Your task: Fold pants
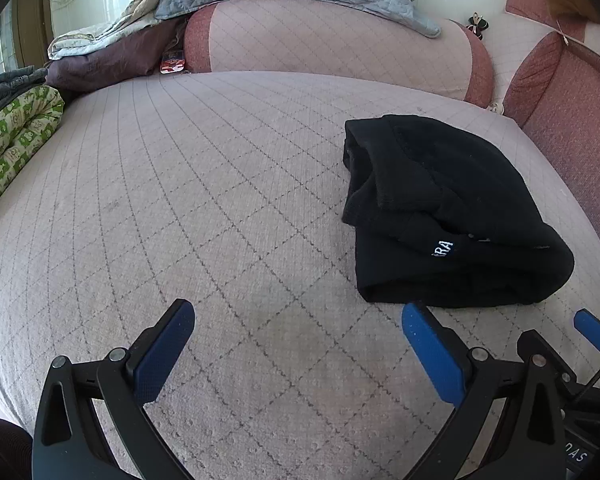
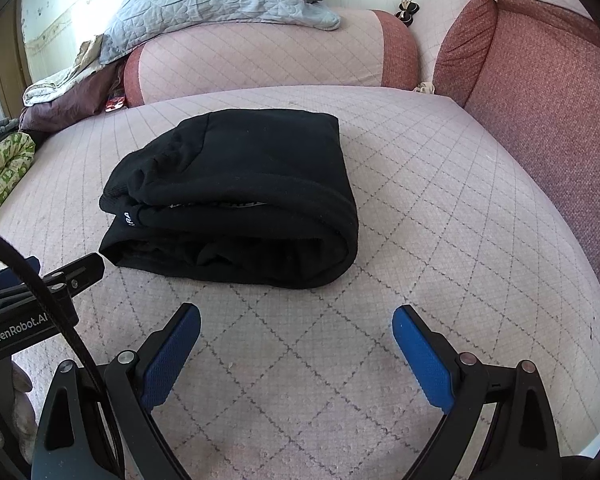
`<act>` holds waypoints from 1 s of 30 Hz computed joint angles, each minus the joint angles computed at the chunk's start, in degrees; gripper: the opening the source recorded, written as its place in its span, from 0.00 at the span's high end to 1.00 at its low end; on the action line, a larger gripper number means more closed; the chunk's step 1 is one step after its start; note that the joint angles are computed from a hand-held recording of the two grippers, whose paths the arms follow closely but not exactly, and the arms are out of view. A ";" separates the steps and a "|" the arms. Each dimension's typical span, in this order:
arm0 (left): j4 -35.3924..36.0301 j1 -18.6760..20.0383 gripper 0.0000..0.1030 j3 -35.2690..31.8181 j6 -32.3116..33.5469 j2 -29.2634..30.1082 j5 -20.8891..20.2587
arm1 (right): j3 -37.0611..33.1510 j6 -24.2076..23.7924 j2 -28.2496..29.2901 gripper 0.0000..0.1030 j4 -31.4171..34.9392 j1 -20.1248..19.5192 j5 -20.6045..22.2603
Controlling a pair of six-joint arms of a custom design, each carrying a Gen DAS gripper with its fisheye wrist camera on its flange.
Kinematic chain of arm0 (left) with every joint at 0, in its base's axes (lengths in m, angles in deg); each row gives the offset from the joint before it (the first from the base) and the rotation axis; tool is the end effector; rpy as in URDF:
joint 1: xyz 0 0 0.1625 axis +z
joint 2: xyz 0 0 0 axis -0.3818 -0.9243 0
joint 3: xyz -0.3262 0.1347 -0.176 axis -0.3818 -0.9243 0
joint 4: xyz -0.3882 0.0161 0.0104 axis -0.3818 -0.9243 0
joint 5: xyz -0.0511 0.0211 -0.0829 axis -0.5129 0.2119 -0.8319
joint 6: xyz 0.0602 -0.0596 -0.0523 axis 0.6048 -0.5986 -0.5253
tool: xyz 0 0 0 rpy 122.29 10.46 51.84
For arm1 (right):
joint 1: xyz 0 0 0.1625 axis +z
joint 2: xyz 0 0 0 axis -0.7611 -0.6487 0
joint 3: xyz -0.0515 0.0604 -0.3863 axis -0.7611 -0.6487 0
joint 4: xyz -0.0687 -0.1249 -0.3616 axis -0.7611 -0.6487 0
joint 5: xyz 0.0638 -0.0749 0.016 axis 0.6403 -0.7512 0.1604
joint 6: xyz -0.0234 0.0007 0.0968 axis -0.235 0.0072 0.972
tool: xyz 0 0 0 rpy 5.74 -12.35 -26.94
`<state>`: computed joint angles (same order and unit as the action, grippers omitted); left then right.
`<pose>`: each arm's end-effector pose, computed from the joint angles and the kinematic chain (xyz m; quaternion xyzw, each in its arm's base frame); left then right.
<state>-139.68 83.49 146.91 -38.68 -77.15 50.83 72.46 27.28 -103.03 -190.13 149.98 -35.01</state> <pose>-0.0394 -0.5395 0.1184 -0.1379 0.8063 -0.3971 0.4162 0.2039 -0.6041 -0.0351 0.3495 -0.8743 0.2022 0.2693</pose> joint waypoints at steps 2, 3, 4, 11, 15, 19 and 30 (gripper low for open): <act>0.20 0.06 0.00 -0.10 -0.02 0.05 -0.05 | 0.02 -0.04 0.00 0.04 -0.09 0.03 0.03; 0.30 0.06 0.00 -0.12 -0.08 0.08 -0.03 | 0.12 -0.02 -0.05 0.04 -0.16 0.01 0.11; 0.43 0.07 0.00 -0.15 -0.09 0.13 -0.02 | 0.10 -0.03 -0.08 0.04 -0.10 -0.01 0.14; 1.91 0.54 0.00 -0.55 -0.55 0.17 -0.79 | -0.02 0.14 -0.10 0.04 0.15 -0.04 0.22; 2.72 0.87 0.00 -0.61 -1.08 0.02 -1.37 | 0.08 0.13 -0.12 0.04 0.10 -0.04 0.21; 2.96 0.90 0.00 -0.66 -1.18 0.02 -1.28 | 0.11 0.16 -0.07 0.04 0.04 -0.02 0.12; 1.56 -0.21 0.00 -0.25 -0.41 0.45 0.35 | -0.47 -0.97 0.70 0.04 -0.74 -0.11 -0.55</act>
<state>-138.12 83.28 146.66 -39.09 -76.70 51.19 71.99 26.31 -102.33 -190.87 149.87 -35.55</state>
